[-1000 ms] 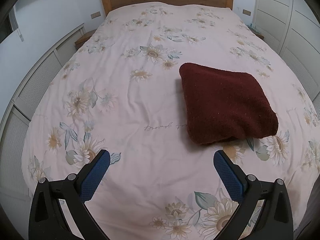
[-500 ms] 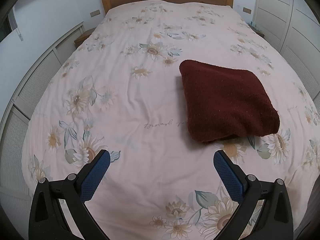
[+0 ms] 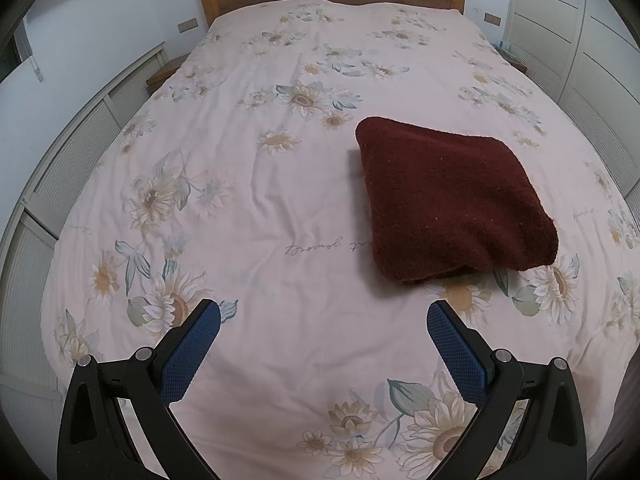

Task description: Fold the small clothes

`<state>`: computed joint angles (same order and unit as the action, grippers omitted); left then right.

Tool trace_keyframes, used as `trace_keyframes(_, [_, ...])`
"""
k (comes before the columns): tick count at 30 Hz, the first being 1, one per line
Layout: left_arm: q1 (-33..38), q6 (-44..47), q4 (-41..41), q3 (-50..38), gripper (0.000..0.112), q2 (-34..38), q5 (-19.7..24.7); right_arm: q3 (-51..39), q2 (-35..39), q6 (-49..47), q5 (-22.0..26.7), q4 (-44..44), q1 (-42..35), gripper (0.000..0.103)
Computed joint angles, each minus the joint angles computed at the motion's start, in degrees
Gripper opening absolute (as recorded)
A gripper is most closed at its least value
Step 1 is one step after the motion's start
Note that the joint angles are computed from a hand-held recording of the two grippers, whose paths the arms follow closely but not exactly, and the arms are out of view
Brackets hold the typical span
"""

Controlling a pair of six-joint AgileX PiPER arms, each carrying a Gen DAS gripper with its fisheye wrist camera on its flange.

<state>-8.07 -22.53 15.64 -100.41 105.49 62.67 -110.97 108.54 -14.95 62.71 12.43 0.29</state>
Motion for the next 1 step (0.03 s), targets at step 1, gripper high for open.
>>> trace_keyframes(1, [0.1,0.2,0.0,0.1,0.102,0.0,-0.1,-0.1,0.1,-0.1,0.1,0.1,0.0,0.103])
